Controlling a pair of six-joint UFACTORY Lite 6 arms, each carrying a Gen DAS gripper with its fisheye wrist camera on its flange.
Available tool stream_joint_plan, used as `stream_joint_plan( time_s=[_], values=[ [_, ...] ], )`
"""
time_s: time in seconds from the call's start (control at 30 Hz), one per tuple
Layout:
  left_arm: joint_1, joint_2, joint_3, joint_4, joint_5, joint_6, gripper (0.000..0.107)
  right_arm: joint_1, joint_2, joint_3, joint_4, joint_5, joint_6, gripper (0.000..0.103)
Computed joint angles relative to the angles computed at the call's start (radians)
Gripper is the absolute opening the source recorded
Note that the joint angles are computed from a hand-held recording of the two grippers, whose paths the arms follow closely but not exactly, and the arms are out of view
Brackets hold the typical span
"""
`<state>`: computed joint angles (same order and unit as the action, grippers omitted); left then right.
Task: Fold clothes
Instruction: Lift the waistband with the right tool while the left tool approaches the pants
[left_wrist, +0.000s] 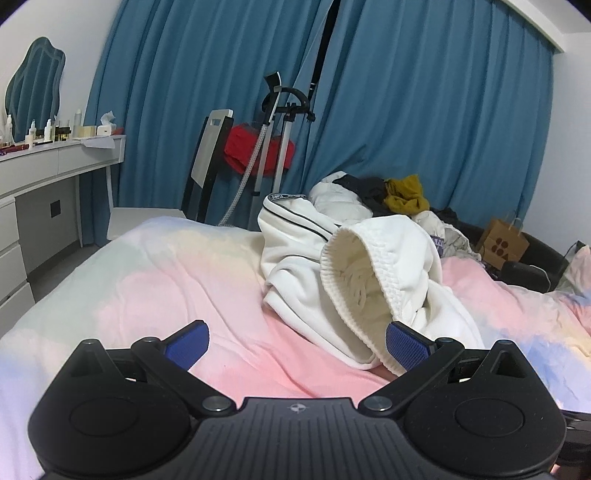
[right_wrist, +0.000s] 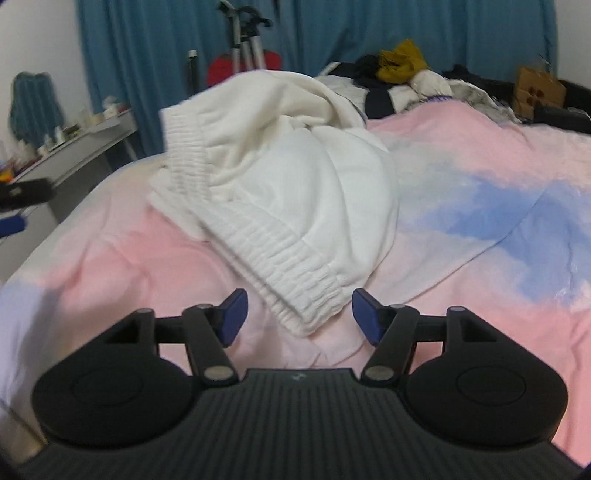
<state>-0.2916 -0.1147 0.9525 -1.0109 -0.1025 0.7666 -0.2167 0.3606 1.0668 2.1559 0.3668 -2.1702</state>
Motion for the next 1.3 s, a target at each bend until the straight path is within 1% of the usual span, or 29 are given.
stream_joint_plan(
  time_s=[0.1, 0.17, 0.23, 0.27, 0.3, 0.33, 0.4, 0.47, 0.5, 0.53, 0.57, 0.6, 0.63, 0.7, 0.77, 0.87, 1.0, 1.07, 1.17, 1.23, 1.3],
  values=[
    [0.007, 0.014, 0.007, -0.001, 0.003, -0.003, 0.103, -0.016, 0.099, 0.080, 0.054, 0.015, 0.024, 0.064],
    [0.012, 0.022, 0.010, -0.002, 0.008, -0.007, 0.103, -0.026, 0.114, 0.077, 0.211, 0.045, -0.087, 0.063],
    [0.013, 0.022, 0.005, 0.056, 0.007, -0.066, 0.103, -0.033, 0.086, 0.039, 0.407, 0.078, -0.252, 0.063],
    [0.012, 0.023, 0.003, 0.081, 0.002, -0.090, 0.103, -0.038, 0.077, 0.027, 0.467, 0.097, -0.298, 0.063],
    [0.009, 0.023, -0.001, 0.110, -0.004, -0.118, 0.103, -0.046, 0.075, 0.025, 0.486, 0.113, -0.302, 0.063],
    [0.007, 0.024, -0.004, 0.137, -0.009, -0.144, 0.103, -0.053, 0.079, 0.031, 0.481, 0.119, -0.285, 0.063],
    [0.002, 0.030, -0.005, 0.138, -0.016, -0.138, 0.103, -0.056, 0.127, 0.080, 0.391, 0.099, -0.194, 0.062],
    [-0.005, 0.040, -0.004, 0.093, -0.024, -0.087, 0.103, -0.055, 0.183, 0.135, 0.289, 0.078, -0.098, 0.056],
    [-0.012, 0.045, -0.005, 0.065, -0.031, -0.054, 0.103, -0.050, 0.204, 0.153, 0.270, 0.073, -0.088, 0.048],
    [-0.017, 0.049, -0.006, 0.042, -0.038, -0.028, 0.103, -0.041, 0.208, 0.153, 0.284, 0.073, -0.119, 0.033],
    [-0.023, 0.052, -0.007, 0.027, -0.047, -0.010, 0.103, -0.031, 0.200, 0.144, 0.320, 0.079, -0.173, 0.030],
    [-0.028, 0.055, -0.008, 0.013, -0.055, 0.008, 0.103, -0.025, 0.186, 0.131, 0.354, 0.083, -0.217, 0.025],
    [-0.033, 0.057, -0.011, 0.001, -0.063, 0.024, 0.103, -0.027, 0.168, 0.119, 0.354, 0.095, -0.219, 0.021],
    [-0.045, 0.054, -0.023, -0.020, -0.085, 0.052, 0.103, -0.043, 0.131, 0.099, 0.310, 0.121, -0.163, 0.018],
    [-0.054, 0.055, -0.026, -0.056, -0.098, 0.091, 0.103, -0.051, 0.088, 0.079, 0.312, 0.126, -0.168, 0.016],
    [-0.061, 0.056, -0.029, -0.089, -0.108, 0.131, 0.103, -0.041, 0.039, 0.056, 0.387, 0.111, -0.299, 0.016],
    [-0.055, 0.055, -0.032, -0.146, -0.107, 0.185, 0.103, -0.029, 0.038, 0.076, 0.421, 0.079, -0.388, 0.014],
    [-0.046, 0.054, -0.038, -0.144, -0.099, 0.176, 0.103, -0.026, 0.052, 0.085, 0.431, 0.081, -0.421, 0.013],
    [-0.043, 0.083, -0.024, -0.230, -0.099, 0.256, 0.103, -0.026, 0.074, 0.113, 0.393, 0.075, -0.421, 0.013],
    [-0.047, 0.123, 0.007, -0.341, -0.110, 0.358, 0.103, -0.040, 0.078, 0.122, 0.336, 0.089, -0.375, 0.013],
    [-0.051, 0.158, 0.040, -0.420, -0.122, 0.416, 0.103, -0.056, 0.076, 0.123, 0.276, 0.111, -0.320, 0.013]
  ],
)
